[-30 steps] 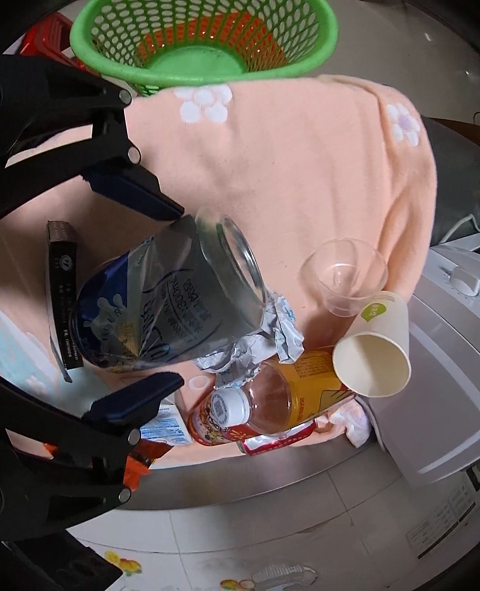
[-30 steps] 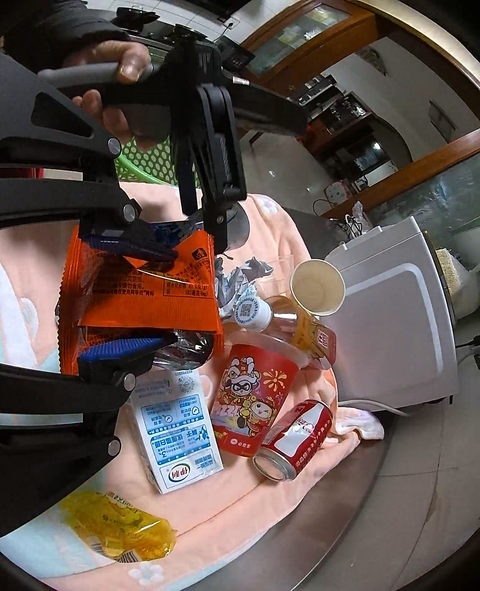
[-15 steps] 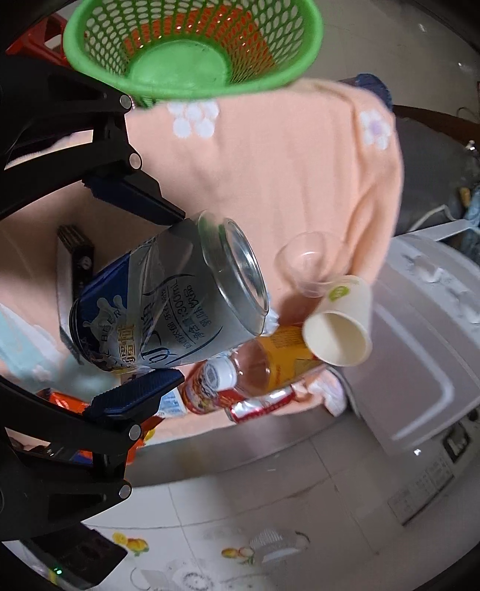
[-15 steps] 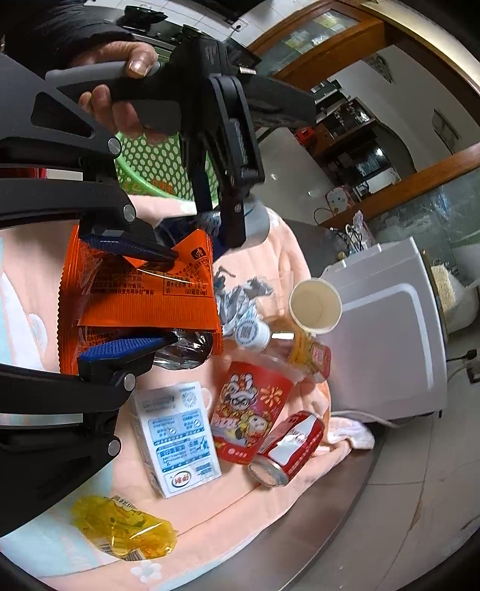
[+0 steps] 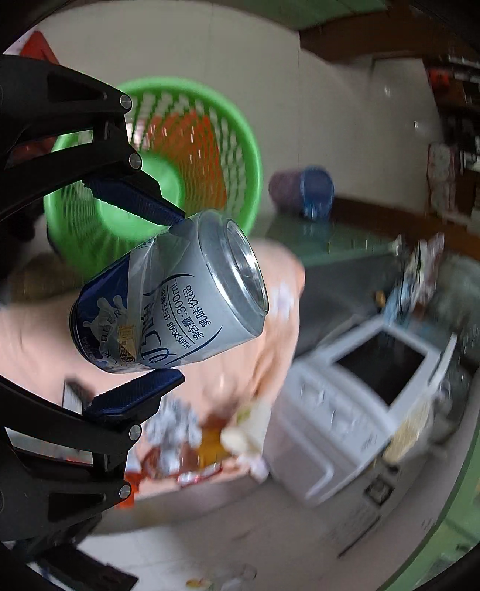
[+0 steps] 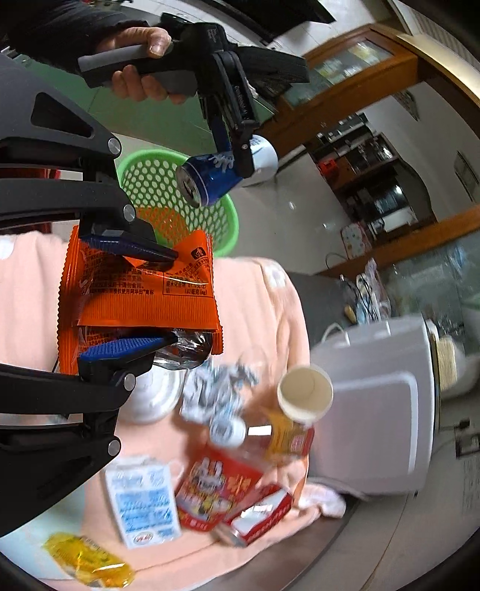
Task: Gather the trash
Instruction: 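Carry the can over the green basket and open the left tool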
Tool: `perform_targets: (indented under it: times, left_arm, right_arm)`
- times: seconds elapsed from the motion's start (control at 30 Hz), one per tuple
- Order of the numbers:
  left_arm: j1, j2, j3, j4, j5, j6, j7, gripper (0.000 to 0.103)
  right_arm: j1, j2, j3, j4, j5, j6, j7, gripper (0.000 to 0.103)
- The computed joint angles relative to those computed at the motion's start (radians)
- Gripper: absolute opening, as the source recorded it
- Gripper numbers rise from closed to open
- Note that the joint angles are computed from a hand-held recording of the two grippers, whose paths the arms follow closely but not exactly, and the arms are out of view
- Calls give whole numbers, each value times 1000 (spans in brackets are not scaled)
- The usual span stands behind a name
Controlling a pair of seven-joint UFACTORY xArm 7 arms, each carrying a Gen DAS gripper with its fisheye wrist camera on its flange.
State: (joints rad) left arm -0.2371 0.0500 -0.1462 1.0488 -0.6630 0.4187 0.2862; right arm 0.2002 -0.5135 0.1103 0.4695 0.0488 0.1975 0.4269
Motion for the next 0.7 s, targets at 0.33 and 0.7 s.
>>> perform_targets:
  times: [0.33,0.7]
  left_arm:
    - [57,160,30,9,288,4,-190,78]
    - [78,222,40,17,459,32,-327,80]
  right_arm:
    - [75,188,-3,122,34,-32,-47,38]
    - [126,323,-17,205,110,-44,-118,38]
